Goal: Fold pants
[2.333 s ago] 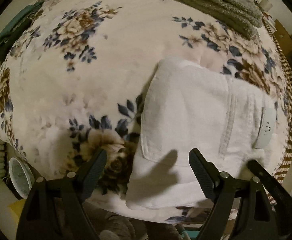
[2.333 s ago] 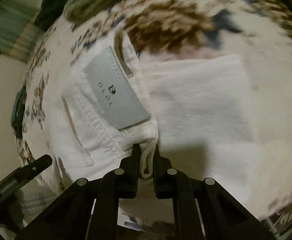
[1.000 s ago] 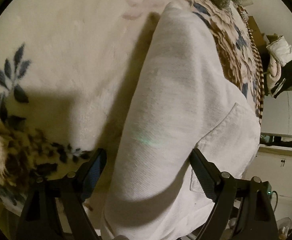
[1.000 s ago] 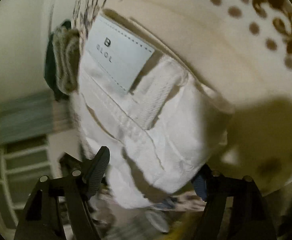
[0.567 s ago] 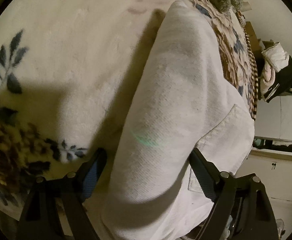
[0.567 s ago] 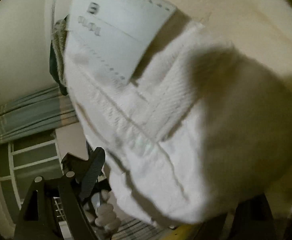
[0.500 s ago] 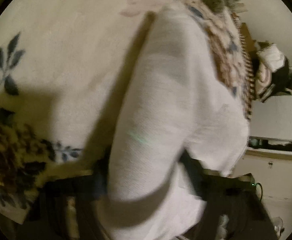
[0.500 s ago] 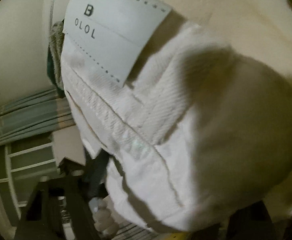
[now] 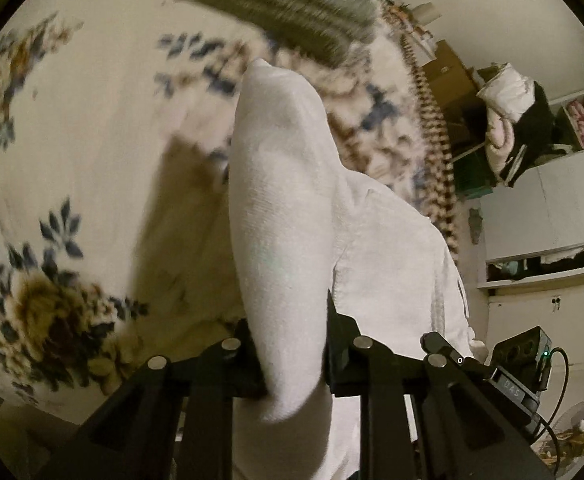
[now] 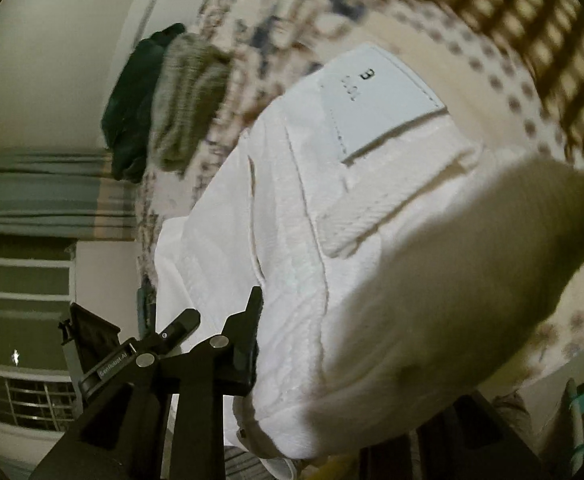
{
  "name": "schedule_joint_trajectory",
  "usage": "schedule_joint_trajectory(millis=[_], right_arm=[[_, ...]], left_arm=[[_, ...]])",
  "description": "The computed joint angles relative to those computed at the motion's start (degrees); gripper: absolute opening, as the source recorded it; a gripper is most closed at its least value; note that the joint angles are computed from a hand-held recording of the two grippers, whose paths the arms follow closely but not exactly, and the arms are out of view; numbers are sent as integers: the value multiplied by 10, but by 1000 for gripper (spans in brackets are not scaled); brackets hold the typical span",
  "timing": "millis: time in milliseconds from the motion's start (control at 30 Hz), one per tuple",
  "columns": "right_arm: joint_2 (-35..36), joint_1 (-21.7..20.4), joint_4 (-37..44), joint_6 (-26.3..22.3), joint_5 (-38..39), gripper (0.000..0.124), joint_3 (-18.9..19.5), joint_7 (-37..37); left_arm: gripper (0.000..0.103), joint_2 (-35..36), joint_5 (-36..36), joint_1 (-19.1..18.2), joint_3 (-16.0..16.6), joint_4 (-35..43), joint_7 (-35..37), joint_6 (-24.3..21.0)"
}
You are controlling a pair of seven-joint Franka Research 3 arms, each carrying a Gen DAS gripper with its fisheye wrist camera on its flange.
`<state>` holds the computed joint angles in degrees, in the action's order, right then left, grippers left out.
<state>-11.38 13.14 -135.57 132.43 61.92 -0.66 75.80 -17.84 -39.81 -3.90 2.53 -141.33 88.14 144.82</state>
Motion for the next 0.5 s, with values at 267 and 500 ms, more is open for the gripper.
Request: schedule_joint_trajectory(millis=[267, 500], right_arm=[[59, 26, 171, -7, -45, 27, -13, 65], [285, -30, 472, 63, -86, 27, 111, 122]], left_arm=[[18, 97, 7, 37, 12, 185, 9, -50], [18, 313, 4, 144, -29, 483, 58, -99]])
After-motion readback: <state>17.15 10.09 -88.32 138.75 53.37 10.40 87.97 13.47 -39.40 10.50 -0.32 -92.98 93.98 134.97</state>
